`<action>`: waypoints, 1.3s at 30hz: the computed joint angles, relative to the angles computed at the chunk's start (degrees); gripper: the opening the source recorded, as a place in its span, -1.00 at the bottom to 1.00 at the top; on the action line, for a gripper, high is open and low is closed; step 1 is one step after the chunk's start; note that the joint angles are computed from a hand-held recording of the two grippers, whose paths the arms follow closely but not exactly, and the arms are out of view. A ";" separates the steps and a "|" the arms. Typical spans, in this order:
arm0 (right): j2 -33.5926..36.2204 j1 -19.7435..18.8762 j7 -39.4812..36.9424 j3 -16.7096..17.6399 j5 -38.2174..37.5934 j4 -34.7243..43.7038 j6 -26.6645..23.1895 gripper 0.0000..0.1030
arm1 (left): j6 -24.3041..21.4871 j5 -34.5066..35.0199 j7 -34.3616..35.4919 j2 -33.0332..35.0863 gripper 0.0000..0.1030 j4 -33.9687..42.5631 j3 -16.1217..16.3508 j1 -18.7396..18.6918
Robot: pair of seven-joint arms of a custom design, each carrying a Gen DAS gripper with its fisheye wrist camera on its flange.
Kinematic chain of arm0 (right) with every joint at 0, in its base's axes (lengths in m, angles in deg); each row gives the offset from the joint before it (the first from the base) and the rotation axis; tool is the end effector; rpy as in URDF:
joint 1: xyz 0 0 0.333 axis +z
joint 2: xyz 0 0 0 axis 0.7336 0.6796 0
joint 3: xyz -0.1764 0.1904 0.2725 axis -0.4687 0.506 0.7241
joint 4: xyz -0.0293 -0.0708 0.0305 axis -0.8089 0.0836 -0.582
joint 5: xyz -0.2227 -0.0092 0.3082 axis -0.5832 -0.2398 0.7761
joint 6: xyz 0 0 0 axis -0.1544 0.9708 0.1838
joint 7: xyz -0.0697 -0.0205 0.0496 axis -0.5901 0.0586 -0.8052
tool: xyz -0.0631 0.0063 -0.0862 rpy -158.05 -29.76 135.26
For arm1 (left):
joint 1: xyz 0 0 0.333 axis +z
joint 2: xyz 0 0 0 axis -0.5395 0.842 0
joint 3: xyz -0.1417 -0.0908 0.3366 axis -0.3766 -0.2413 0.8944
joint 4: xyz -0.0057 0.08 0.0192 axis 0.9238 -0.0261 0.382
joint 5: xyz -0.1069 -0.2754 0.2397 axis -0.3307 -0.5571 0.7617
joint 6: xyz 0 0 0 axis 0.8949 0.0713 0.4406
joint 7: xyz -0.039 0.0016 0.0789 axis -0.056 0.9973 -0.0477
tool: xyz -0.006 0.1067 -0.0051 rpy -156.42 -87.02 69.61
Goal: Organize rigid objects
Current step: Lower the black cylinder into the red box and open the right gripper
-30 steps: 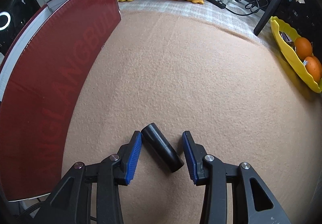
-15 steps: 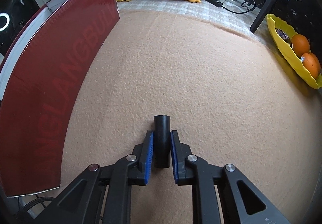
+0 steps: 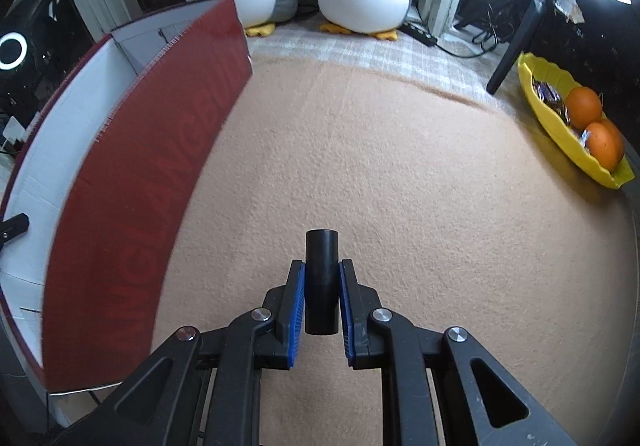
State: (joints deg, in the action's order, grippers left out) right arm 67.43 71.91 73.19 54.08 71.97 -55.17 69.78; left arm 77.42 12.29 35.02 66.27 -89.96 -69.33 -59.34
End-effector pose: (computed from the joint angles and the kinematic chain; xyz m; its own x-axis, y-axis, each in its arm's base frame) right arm 0.6506 0.2608 0.4364 -0.0694 -0.9976 -0.0082 -0.9265 0.0675 -0.3701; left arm 0.6708 -0.4420 0.4634 -0.2752 -0.9614 0.0058 -0.8694 0.2463 -0.4283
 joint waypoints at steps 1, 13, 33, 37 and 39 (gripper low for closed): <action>-0.07 0.11 -0.11 0.01 -0.17 0.32 0.04 -0.71 | 0.09 0.01 -0.10 -0.07 -0.88 -0.11 0.02 -0.01; -1.14 1.70 -0.16 0.26 -1.50 1.90 2.34 -0.71 | 1.59 0.49 -1.83 -1.49 -0.88 -2.50 0.14 0.09; 0.47 4.30 -7.05 2.43 0.60 8.62 8.12 -0.71 | 3.21 1.65 -6.33 -3.35 -0.88 -5.34 0.36 -0.06; 1.80 4.48 -9.21 2.79 2.89 10.04 8.36 -0.71 | 3.84 1.84 -7.42 -3.86 -0.88 -6.23 0.30 0.04; 2.46 4.45 -10.42 3.06 4.19 10.81 8.09 -0.71 | 4.18 2.01 -7.91 -4.13 -0.88 -6.67 0.31 0.07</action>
State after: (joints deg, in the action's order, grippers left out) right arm 69.89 76.36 62.78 57.14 76.16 -44.36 77.87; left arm 81.60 14.30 27.11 62.14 -96.63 -69.02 -59.27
